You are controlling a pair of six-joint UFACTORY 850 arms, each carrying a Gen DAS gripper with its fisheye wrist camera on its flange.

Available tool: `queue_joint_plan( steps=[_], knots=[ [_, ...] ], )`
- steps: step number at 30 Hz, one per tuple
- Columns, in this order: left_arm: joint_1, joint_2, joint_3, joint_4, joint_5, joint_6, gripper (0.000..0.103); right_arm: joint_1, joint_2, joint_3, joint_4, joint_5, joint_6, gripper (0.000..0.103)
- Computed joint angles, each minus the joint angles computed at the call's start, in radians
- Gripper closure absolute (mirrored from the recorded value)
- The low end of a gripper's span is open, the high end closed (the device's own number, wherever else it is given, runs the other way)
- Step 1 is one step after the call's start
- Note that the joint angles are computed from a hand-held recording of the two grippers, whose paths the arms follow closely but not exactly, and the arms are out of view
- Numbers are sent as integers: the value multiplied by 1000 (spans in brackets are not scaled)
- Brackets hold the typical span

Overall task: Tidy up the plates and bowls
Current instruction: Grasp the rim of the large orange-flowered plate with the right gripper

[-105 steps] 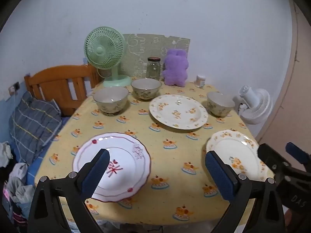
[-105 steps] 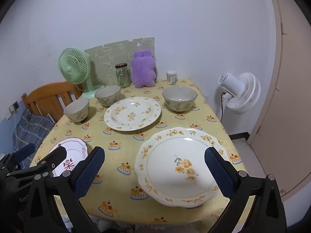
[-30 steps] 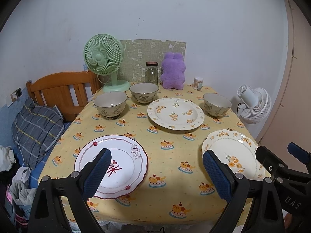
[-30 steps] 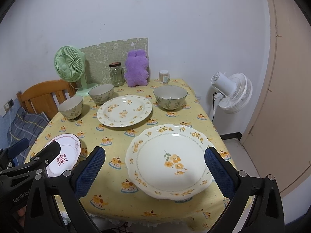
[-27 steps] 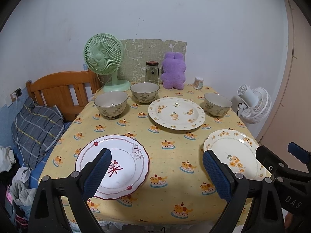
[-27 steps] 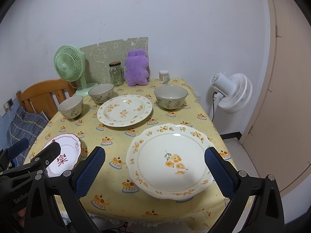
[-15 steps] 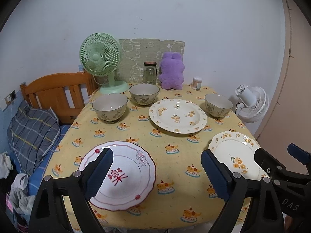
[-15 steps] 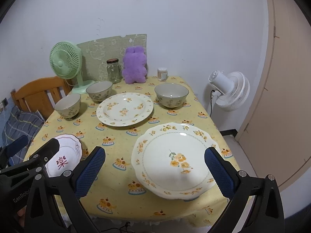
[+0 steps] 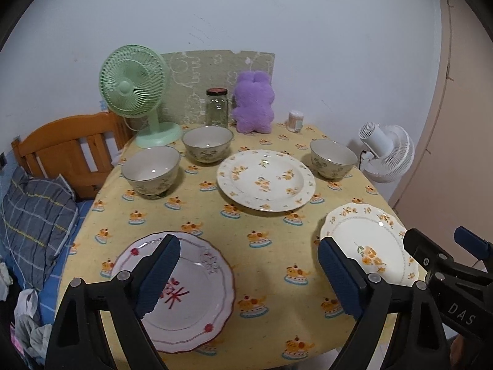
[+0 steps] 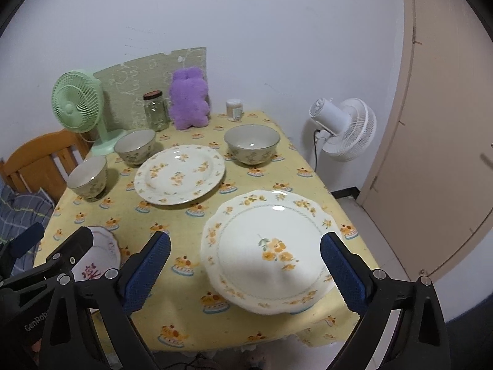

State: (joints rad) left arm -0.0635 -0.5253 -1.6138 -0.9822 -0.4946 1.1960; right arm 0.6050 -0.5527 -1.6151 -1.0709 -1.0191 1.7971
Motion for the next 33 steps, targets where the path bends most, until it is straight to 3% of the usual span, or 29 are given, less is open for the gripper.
queue_joint_plan(
  steps=[8, 17, 25, 33],
  knots=[
    [-76, -27, -25, 116, 50, -159, 14, -76, 52, 86, -19, 81, -11, 5],
    [-185, -88, -67, 465, 100, -599, 25, -198, 82, 175, 37, 263, -124, 11],
    [-253, -151, -113, 741, 68, -908, 29, -286, 73, 219, 140, 388, -250, 17],
    [-293, -210, -164, 906, -3, -1087, 36, -346, 38, 218, 285, 463, -412, 27]
  ],
)
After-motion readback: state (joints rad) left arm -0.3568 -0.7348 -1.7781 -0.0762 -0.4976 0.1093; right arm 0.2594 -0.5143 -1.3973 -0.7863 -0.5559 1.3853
